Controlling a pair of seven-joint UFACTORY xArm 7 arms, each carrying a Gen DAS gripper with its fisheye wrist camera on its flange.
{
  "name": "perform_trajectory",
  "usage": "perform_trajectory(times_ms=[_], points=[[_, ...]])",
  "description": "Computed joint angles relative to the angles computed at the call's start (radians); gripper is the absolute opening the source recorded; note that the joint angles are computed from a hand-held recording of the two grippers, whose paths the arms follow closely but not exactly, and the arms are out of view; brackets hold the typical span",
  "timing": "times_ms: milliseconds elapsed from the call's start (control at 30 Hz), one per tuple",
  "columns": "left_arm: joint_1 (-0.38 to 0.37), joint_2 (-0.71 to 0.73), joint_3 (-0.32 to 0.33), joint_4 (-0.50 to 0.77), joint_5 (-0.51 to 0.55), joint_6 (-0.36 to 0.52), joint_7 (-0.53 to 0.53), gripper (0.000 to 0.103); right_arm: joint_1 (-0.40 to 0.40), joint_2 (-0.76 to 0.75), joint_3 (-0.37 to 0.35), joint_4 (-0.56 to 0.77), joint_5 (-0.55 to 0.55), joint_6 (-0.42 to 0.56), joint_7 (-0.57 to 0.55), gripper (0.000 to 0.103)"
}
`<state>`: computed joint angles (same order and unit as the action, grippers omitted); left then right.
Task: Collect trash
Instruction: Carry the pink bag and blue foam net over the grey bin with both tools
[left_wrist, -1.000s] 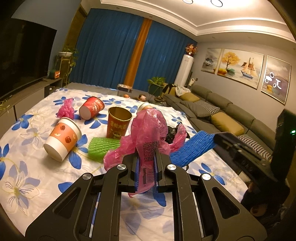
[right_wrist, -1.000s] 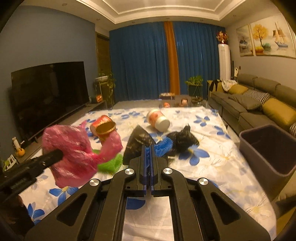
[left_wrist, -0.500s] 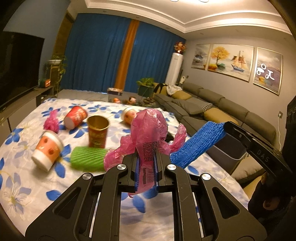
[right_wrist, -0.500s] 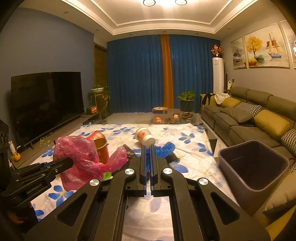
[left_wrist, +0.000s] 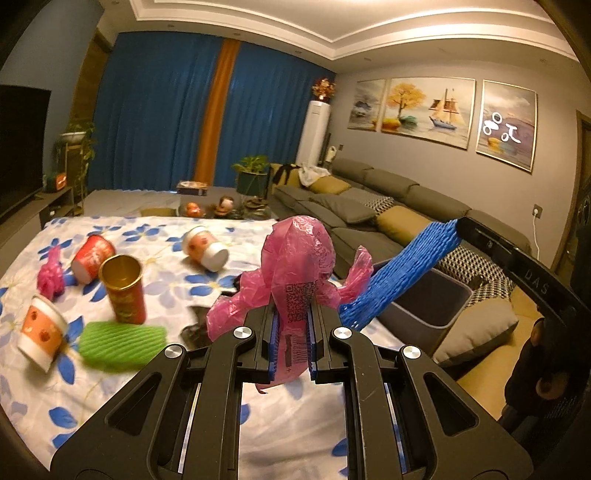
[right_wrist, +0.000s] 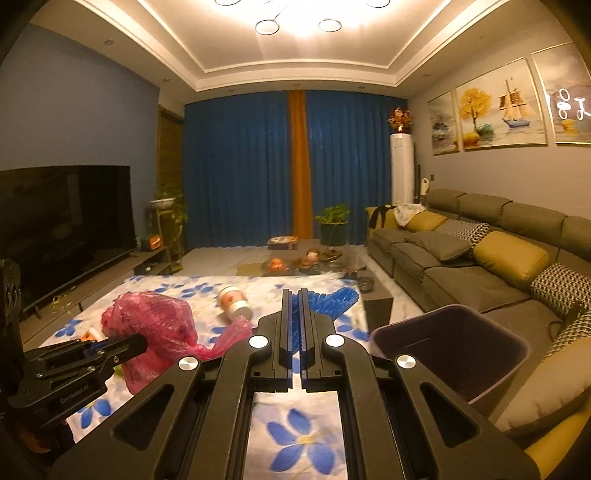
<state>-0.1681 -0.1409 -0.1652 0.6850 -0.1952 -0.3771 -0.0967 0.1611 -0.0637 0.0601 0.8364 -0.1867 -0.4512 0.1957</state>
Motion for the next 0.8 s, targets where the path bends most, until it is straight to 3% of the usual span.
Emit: perform_trajectory(times_ms=[200, 400, 633, 733, 800], points=[[-0.025, 0.093, -0.030, 0.122, -0.039, 0.022, 0.063, 0.011, -0.035, 0.018, 0.011, 0.028, 0.146, 0.008, -0.140, 0.004], [-0.132, 0.226, 0.009, 0.311, -0.079, 0.051, 0.150, 0.011, -0.061, 0.043, 0.013, 0.077, 0.362, 0.011, -0.320, 0.004], [-0.141, 0.409, -0.006, 0.536, 0.083, 0.109, 0.029, 0.011, -0.041, 0.115, -0.016, 0.152, 0.658, -0.002, -0.590, 0.004], [-0.102, 0.495, -0.063, 0.635, 0.161, 0.139, -0.016, 0.011, -0.024, 0.148, -0.041, 0.171, 0.714, 0.001, -0.636, 0.004], [-0.117, 0.533, -0.052, 0.682, 0.181, 0.151, -0.029, 0.011, -0.021, 0.167, -0.055, 0.179, 0.718, 0.006, -0.632, 0.004]])
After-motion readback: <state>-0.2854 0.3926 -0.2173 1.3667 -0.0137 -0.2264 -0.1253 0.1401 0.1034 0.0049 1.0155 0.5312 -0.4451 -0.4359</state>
